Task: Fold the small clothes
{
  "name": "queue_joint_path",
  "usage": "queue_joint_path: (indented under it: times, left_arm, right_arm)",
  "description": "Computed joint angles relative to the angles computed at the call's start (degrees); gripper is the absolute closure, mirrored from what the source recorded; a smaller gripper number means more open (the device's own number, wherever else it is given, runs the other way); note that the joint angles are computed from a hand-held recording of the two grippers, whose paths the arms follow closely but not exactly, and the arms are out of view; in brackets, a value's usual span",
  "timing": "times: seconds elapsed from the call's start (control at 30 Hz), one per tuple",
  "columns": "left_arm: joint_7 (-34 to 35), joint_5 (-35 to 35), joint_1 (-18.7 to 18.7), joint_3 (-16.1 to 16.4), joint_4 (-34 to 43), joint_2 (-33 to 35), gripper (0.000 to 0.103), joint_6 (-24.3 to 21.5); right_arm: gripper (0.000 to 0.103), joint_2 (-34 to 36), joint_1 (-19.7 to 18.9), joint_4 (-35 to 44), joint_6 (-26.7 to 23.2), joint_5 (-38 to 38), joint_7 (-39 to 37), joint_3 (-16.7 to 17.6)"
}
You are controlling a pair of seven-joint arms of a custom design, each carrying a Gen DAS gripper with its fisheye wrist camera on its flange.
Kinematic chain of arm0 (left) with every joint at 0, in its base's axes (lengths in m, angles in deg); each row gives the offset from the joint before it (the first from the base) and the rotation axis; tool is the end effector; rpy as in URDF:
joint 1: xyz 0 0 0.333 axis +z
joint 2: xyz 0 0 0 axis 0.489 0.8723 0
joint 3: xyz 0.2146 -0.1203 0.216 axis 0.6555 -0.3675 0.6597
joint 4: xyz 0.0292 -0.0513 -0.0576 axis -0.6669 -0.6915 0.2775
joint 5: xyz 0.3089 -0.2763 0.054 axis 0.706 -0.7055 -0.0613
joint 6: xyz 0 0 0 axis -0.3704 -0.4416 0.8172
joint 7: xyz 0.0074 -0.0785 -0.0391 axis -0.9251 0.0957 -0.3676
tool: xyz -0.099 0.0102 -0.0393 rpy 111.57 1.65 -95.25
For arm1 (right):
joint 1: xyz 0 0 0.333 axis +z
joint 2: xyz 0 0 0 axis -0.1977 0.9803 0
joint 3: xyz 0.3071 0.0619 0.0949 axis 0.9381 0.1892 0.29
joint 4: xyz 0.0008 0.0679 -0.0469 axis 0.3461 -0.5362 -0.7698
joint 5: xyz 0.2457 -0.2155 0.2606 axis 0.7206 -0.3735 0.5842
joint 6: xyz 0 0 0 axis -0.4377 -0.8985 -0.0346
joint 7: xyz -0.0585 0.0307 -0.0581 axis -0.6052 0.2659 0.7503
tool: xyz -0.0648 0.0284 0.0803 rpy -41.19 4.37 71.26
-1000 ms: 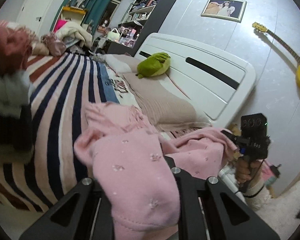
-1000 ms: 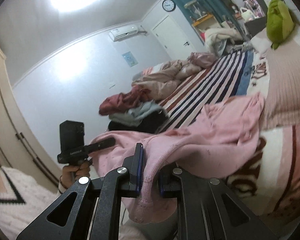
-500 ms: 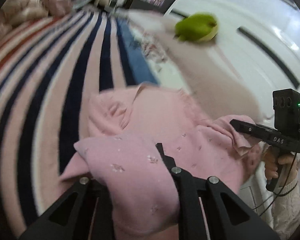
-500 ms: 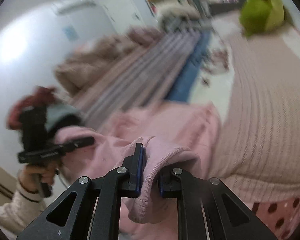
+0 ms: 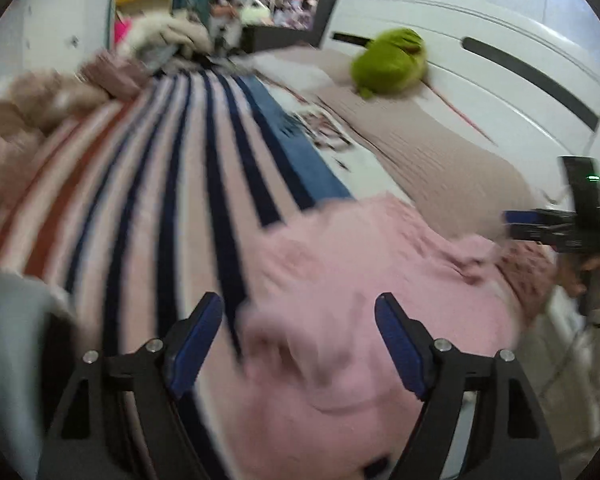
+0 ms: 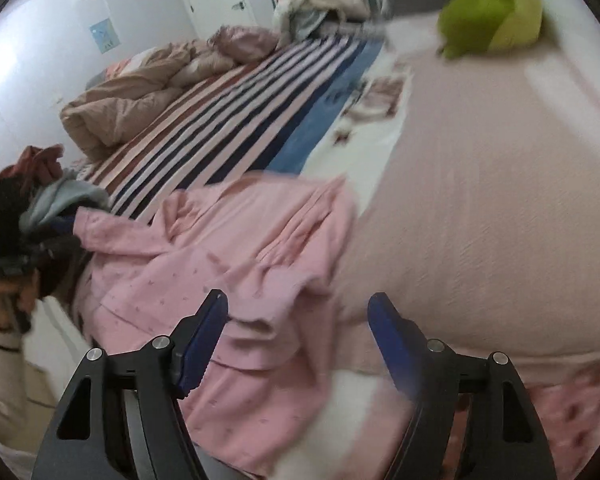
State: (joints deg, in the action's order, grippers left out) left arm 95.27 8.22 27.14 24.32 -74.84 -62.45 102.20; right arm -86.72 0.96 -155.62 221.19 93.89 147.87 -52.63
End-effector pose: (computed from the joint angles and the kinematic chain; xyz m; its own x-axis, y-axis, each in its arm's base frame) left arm 0.5527 0.0161 0.5929 -0.2462 -0.9589 0.1410 -0.7053 0.0774 -0.7047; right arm 0.5382 0.1320 0.6212 0.4392 -0.8790 -0.1856 -0.7518 -0.2465 -0.6115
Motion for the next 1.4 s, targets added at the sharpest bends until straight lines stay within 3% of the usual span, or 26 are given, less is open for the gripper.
queue_joint_path:
  times: [0.1, 0.17, 0.2, 0.3, 0.47, 0.57, 0.63, 0.73, 0.83, 0.93, 1.07, 1.17, 1.23, 1.3, 1.4]
  left_arm:
    - [2.74, -3.27, -0.53, 0.35, 6.22, 4.94, 0.028, -0.95]
    - [4.25, -4.13, -0.13, -1.07, 11.15, 9.73, 0.028, -4.13]
    - [4.03, -3.19, 0.28, -2.09, 12.95, 11.78, 0.034, -5.04]
    - [1.69, 2.66, 1.33, -5.05, 18.24, 18.41, 0.066, -8.88]
    - [-6.15, 17.96, 1.89, -7.21, 21.57, 24.63, 0.071, -10.04]
    - [-2.78, 15.11, 4.99, -9.61, 20.5, 24.53, 0.072, -10.32]
    - [-3.27, 15.56, 5.72, -10.06, 20.08, 24.36, 0.098, -8.94]
    - [-3.43, 11.67, 7.65, -10.67, 20.99, 24.91, 0.101, -8.83]
    - [-5.37, 13.58, 7.82, -10.45, 20.32, 24.84, 0.102, -4.48]
    - [-9.01, 10.28, 9.05, -10.86, 24.49, 27.67, 0.102, -5.5]
    - [-16.95, 15.75, 9.19, -9.62, 30.18, 32.65, 0.101, -7.53]
    - [-17.61, 15.5, 10.54, -11.16, 31.56, 33.62, 0.09, -8.84]
    - [-14.86, 14.37, 11.58, -12.29, 28.3, 30.42, 0.059, -7.14]
    - [-9.39, 10.1, 12.9, -13.34, 23.61, 25.93, 0.045, -4.53]
    - [-0.33, 0.43, 13.89, -13.05, 16.76, 18.29, 0.036, -6.13]
  right_arm:
    - [0.033, 1.58, 0.72, 3.14, 1.53, 0.07, -1.4, 0.45]
    - [0.033, 3.25, 1.3, 4.98, 1.77, 0.0, -1.76, 0.96]
    - [0.033, 4.86, 1.93, 6.51, 1.47, 0.57, -2.74, 1.23]
    - [0.033, 8.63, 2.77, 9.37, 1.59, -0.68, -3.01, 2.3]
    - [0.033, 14.49, 3.42, 13.27, 0.31, -1.92, -1.73, 3.02]
    - [0.033, 15.55, 3.52, 13.4, 0.15, -2.3, -2.34, 3.18]
    - [0.033, 15.99, 3.53, 13.44, 0.06, -2.41, -2.86, 3.23]
    - [0.033, 16.61, 3.52, 13.6, 0.53, -2.55, -2.54, 3.24]
    - [0.033, 16.72, 3.21, 13.54, 0.9, -0.6, -2.68, 3.15]
    - [0.033, 16.83, 3.0, 13.79, 1.24, -0.04, -2.81, 3.06]
    - [0.033, 16.78, 2.73, 13.91, 1.38, -0.8, -1.6, 2.82]
    - [0.034, 15.76, 2.42, 13.01, 1.28, -1.57, -1.05, 2.58]
    - [0.034, 14.66, 2.09, 12.2, 0.99, -1.8, -0.93, 2.32]
    - [0.034, 13.05, 1.55, 11.12, -0.15, -0.05, -2.03, 1.9]
    - [0.032, 10.73, 0.93, 9.6, -3.59, 2.18, -4.98, 1.22]
